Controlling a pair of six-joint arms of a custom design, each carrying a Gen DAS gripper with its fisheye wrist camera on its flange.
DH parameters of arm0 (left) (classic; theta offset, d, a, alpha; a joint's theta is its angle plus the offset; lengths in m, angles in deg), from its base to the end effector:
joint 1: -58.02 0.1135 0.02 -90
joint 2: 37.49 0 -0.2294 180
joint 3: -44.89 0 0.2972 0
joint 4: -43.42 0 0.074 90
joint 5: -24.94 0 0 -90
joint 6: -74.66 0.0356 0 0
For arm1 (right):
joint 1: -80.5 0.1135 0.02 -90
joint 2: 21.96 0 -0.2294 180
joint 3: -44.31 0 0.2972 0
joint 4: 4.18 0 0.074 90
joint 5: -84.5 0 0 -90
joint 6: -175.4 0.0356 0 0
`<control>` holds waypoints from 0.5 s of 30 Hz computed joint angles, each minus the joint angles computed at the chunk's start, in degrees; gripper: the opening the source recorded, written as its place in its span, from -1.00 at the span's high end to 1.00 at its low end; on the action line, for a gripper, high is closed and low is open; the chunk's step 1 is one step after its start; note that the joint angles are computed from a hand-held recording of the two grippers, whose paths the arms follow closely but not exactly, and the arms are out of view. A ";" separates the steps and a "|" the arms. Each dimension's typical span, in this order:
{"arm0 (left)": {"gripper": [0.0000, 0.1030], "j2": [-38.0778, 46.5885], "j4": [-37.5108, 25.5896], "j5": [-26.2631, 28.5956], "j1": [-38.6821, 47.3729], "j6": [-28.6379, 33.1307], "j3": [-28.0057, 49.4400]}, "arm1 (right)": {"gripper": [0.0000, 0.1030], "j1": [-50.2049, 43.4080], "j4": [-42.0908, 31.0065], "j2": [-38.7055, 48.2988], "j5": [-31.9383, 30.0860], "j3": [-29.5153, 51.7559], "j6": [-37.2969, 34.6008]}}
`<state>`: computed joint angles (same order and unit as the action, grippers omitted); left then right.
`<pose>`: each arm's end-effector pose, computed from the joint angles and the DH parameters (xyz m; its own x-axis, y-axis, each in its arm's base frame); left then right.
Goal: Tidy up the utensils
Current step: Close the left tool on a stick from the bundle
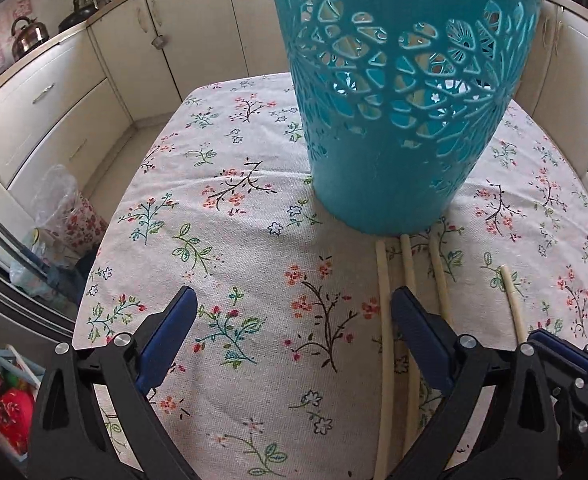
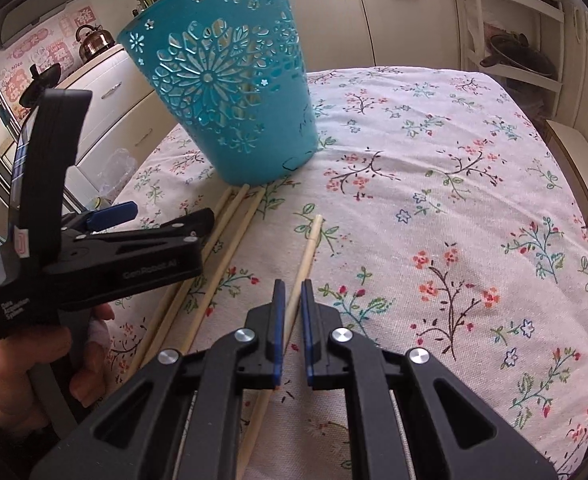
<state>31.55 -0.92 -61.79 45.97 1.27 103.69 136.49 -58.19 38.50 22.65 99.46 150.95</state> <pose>0.2870 -0.0633 0.1856 -0.6949 0.4402 -0.5687 0.4585 0.8804 0.1211 0.1574 0.2033 0.1949 -0.7419 0.3355 -0.5805 0.1911 0.9357 0.2965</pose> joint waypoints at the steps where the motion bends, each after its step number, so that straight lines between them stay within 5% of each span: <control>1: -0.82 0.35 -0.03 -0.45 -0.24 0.05 0.28 | 0.83 -0.01 0.08 -0.27 -0.03 -0.21 0.03; 5: -0.56 1.64 -0.11 0.53 -0.90 0.01 1.45 | 0.83 -0.03 0.13 -1.24 -0.19 -0.89 0.08; 11: 0.58 -0.10 -2.03 8.74 -0.40 2.20 0.60 | 0.81 -0.51 -0.17 -0.58 -0.31 -0.26 -0.16; 13: 0.84 -0.96 -2.74 11.19 0.70 2.61 -0.05 | 0.81 -0.57 -0.34 -0.38 -0.40 -0.07 -0.47; 15: 0.89 -1.88 -3.35 13.30 2.59 2.07 -0.80 | 0.81 -0.38 -0.34 -0.46 -0.76 -0.06 -0.99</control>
